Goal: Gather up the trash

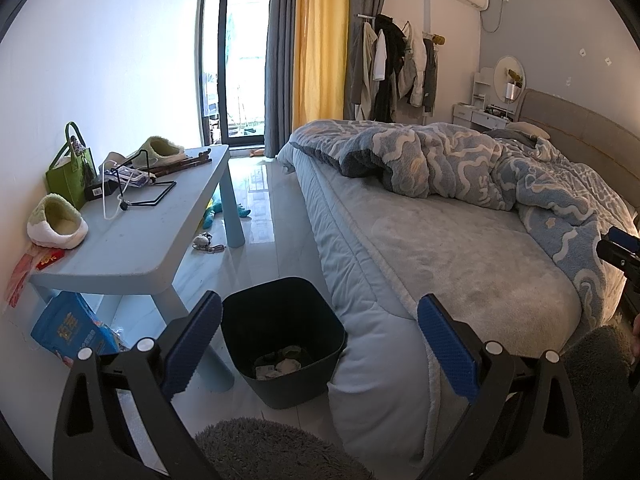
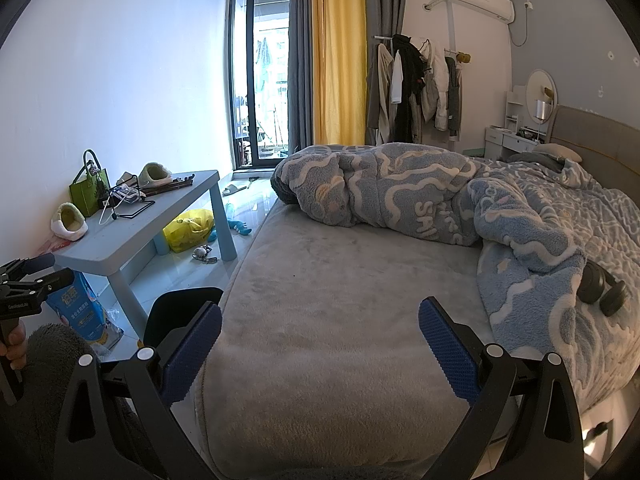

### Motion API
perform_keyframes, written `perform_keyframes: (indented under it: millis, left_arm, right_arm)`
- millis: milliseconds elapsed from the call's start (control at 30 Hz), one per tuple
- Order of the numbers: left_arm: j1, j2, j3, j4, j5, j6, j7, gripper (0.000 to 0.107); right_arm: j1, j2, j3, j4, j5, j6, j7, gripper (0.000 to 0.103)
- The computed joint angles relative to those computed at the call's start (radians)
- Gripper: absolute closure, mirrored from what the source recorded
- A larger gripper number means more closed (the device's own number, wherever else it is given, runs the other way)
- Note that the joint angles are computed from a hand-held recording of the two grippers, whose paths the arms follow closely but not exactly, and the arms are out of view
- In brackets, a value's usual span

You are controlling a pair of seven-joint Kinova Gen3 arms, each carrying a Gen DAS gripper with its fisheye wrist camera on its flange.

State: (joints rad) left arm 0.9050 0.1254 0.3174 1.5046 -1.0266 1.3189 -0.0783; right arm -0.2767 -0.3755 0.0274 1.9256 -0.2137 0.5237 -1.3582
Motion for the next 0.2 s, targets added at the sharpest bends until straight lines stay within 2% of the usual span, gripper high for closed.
perform_keyframes:
  millis: [200]
  left_arm:
    - [0.008,0.012,-0.004,-0.018,0.0,0.011,-0.011,0.008]
  right_arm:
    - [-0.002,0.001,0.002,-0.001,0.0,0.001,0.0,0.003]
